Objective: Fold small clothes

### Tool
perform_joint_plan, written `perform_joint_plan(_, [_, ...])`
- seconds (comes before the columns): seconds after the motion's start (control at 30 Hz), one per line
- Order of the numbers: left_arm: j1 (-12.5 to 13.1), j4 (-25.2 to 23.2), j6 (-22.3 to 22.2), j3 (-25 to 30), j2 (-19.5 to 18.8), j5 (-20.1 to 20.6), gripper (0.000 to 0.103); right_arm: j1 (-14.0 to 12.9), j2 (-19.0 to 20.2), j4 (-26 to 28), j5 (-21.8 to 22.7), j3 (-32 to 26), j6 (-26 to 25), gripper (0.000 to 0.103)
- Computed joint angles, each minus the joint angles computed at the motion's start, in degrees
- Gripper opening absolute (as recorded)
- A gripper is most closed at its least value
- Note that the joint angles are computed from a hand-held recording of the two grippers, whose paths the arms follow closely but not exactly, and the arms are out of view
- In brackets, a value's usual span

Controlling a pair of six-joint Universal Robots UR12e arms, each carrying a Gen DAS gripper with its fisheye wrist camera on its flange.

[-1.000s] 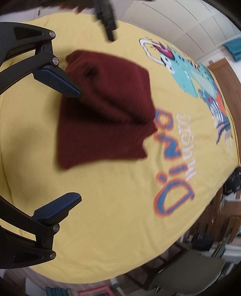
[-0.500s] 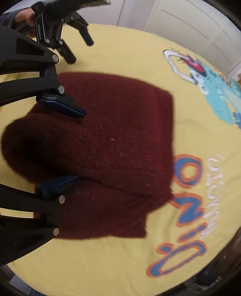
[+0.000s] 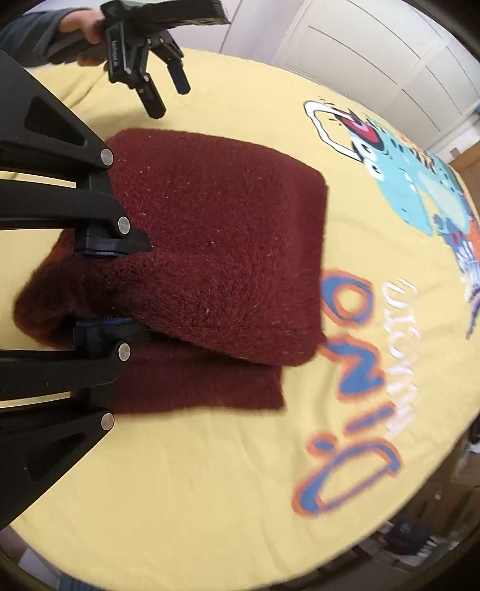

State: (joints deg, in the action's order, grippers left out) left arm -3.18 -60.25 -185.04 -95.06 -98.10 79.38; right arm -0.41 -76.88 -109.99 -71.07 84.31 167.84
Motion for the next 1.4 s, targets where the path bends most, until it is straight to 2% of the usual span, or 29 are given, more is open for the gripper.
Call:
perform_joint_plan(0.13, [-0.82,-0.11,0.37,1.15,-0.73,-0.27,0.102,-1.39,-1.70,-1.72,-2.76,0.97,-0.80,0.022])
perform_joint_plan(0.27, [-1.54,0.03,0.29,1.81,-1.24,-0.97,0.102,-1.73,-1.23,1.95,-4.83,2.18,-1.69,0.024])
perform_joint_plan(0.37, [-2.07,-0.47,0.09,2.43,-1.78,-0.94,0.102,-2.03,-1.18,2.57,-3.65,4.71,0.01,0.033])
perform_joint_plan(0.4, [-2.31,-0.67,0.06,2.74,-2.07,-0.85,0.102,-2.13,-1.28,1.99,-3.52,5.14,0.74,0.043])
perform_joint_plan(0.43, [-2.53,-1.02,0.23,3.10,-2.33,-0.74,0.102,-2.22,-1.55,1.28,-4.03,5.48,1.60,0.063])
perform_joint_plan(0.5, [-2.95,-1.66,0.91,3.90,-2.77,-0.33,0.102,-2.17,-1.64,1.02,-6.21,5.12,2.60,0.080])
perform_joint_plan(0.7, [-3.95,-1.76,1.83,6.31,-4.28,0.45,0.102,-3.38,-2.30,0.93,-4.29,4.32,2.79,0.081])
perform_joint_plan(0.87, [-4.60,-2.94,0.87,9.15,-6.26,0.08,0.102,-3.08,-1.05,0.68,-1.75,2.47,2.59,0.087])
perform_joint_plan(1.0, [-5.43,-2.94,-0.62,11.33,-8.27,-0.94,0.102,-1.33,1.12,1.60,-2.91,0.80,1.42,0.100])
perform_joint_plan(1.13, [-6.46,-4.84,-0.57,13.00,-10.49,-0.52,0.102,-0.96,2.30,1.95,-4.93,1.11,1.41,0.101])
perform_joint_plan(1.23, [-6.81,-5.10,-1.26,12.64,-11.29,0.75,0.102,-1.53,2.44,1.13,-3.74,2.32,1.09,0.102])
perform_joint_plan(1.4, [-6.56,-2.38,-2.66,10.37,-11.40,-0.04,0.103,-2.36,2.36,-0.59,-1.09,4.15,0.23,0.102])
